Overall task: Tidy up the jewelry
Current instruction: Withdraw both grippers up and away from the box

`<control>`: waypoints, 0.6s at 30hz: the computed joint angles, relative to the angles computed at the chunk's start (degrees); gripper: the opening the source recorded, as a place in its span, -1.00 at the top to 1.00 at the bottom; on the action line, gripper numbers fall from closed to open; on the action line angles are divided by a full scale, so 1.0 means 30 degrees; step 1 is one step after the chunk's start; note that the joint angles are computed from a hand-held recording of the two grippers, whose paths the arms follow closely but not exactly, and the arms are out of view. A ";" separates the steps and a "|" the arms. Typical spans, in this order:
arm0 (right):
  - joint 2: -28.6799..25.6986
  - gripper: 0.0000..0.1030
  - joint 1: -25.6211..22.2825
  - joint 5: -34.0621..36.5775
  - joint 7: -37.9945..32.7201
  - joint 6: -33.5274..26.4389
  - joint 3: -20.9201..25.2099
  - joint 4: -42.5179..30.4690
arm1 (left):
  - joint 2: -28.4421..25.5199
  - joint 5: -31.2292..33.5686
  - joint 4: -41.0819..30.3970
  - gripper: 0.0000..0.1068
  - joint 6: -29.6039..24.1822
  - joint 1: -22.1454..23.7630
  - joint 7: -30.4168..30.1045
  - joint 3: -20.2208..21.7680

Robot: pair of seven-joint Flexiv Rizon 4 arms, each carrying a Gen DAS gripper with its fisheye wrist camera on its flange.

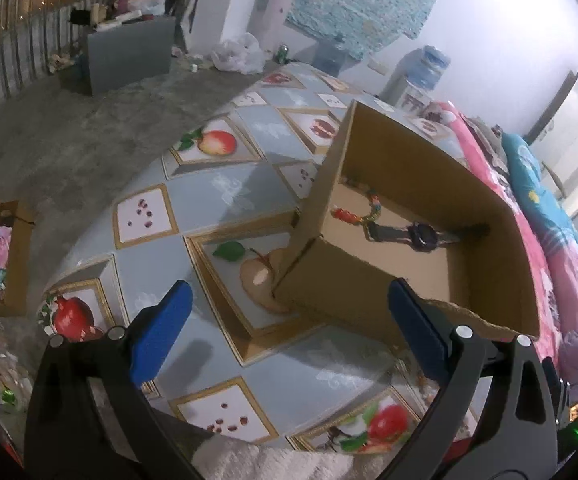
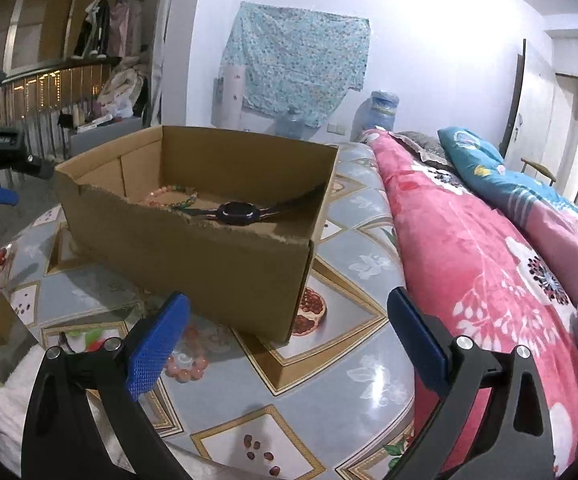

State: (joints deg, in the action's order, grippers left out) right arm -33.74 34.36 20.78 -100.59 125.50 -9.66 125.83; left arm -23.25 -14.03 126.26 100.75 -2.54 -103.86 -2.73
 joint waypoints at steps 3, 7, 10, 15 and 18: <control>-0.0154 -0.87 -0.0607 -0.0571 0.0305 0.0064 0.0611 0.0063 | -0.0256 -0.0140 -0.0051 -0.77 0.0467 -0.0445 -0.0311 0.0401; -0.0407 -0.87 -0.1233 -0.1021 0.0820 0.0508 0.1116 0.0135 | -0.0674 -0.0545 -0.0268 -0.77 0.0716 -0.1361 -0.0642 0.1241; -0.0566 -0.87 -0.1333 -0.1226 0.0882 0.0538 0.1161 0.0162 | -0.0952 -0.0717 -0.0332 -0.77 0.1003 -0.1161 -0.1023 0.0974; -0.0756 -0.87 -0.1050 -0.1255 0.0365 0.1201 0.0953 0.0350 | -0.1123 -0.0140 -0.0111 -0.77 0.1706 0.0449 -0.1614 -0.0612; -0.0782 -0.87 -0.1025 -0.1077 0.0030 0.1434 0.0948 0.0400 | -0.1088 -0.0168 -0.0108 -0.77 0.1658 0.0045 -0.1742 -0.0180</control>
State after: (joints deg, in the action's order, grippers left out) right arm -36.09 31.29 17.55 -100.50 129.80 -6.82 127.02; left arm -26.51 -14.54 125.94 105.72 -2.40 -109.08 -3.27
